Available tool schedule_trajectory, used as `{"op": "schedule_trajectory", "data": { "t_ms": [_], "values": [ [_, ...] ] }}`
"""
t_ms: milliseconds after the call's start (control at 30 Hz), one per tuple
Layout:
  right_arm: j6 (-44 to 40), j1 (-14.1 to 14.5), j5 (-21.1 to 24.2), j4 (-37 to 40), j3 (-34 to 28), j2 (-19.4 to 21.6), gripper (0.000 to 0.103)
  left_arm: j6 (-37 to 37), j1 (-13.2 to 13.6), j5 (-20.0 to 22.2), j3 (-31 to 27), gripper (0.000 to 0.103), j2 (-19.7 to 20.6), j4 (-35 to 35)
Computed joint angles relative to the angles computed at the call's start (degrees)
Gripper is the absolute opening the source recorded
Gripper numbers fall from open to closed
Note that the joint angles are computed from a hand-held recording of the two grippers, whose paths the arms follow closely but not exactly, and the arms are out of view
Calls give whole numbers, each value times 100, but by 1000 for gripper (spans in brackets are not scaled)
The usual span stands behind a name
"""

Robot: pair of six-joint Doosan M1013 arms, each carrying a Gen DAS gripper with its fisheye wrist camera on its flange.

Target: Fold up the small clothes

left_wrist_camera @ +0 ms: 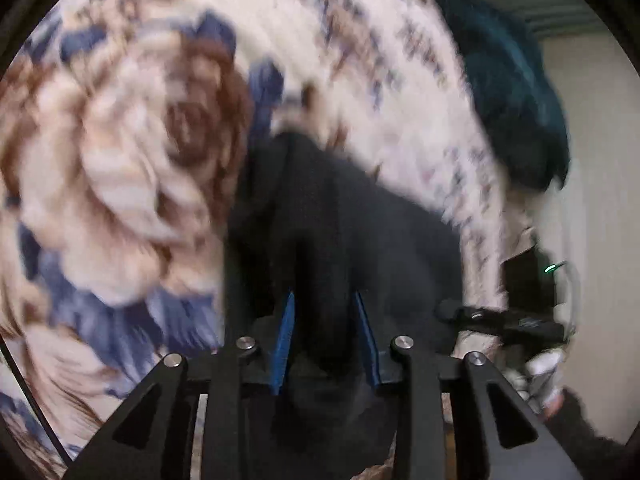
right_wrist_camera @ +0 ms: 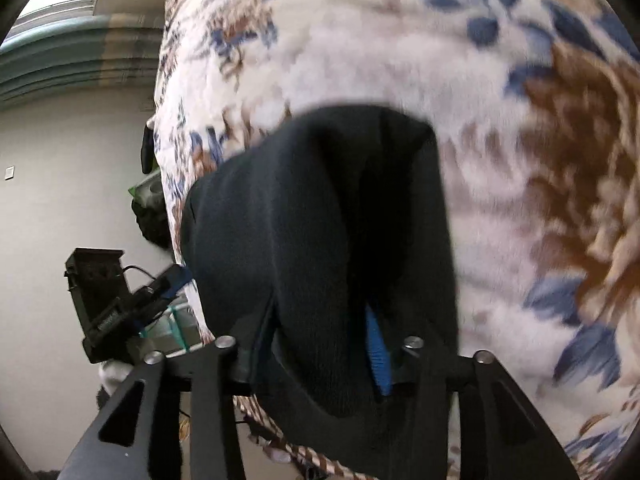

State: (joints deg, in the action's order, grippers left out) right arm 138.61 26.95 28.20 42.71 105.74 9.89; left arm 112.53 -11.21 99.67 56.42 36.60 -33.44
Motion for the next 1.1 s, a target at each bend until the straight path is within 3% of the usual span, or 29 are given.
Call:
{"op": "schedule_trajectory", "data": {
  "t_ms": [100,167,200,233,333,400,533,667,733,800,867,933,1033,1100],
  "values": [
    [-243,72,-319,574,142,46,48,-13,-40,-628,513,27,-196,-34],
    [-26,108,-389,382,111,75,46,43,-32,-958,693,20,-317,-144],
    [131,134,-449,210,107,62,33,98,-40,-1064,749,18,-381,-98],
    [342,141,-352,-68,44,67,30,191,-38,-1123,773,14,-430,-68],
    [788,148,100,-915,-187,38,26,601,-23,-1010,532,11,-384,156],
    [373,99,338,-804,-264,44,26,776,-18,-696,211,11,-185,325],
    [205,93,1064,-1282,-566,191,26,1331,-108,-479,-5,9,-61,795],
    [121,8,907,-818,-447,121,30,1133,-101,-195,-202,11,0,835],
    [582,60,846,-1171,-422,-1,40,800,-33,-167,-189,11,-79,725],
    [1194,215,1113,-1813,-511,-94,52,711,55,-406,69,20,-340,674],
    [1555,401,1202,-2083,-503,-178,55,825,129,-589,437,46,-657,720],
    [1995,646,1102,-2181,-403,-254,55,784,211,-710,915,65,-989,844],
    [2548,1055,743,-1897,-146,-297,55,600,354,-525,1655,65,-1354,920],
    [2650,1328,236,-1313,107,-277,55,408,415,-366,2150,65,-1508,1078]
  ]
}}
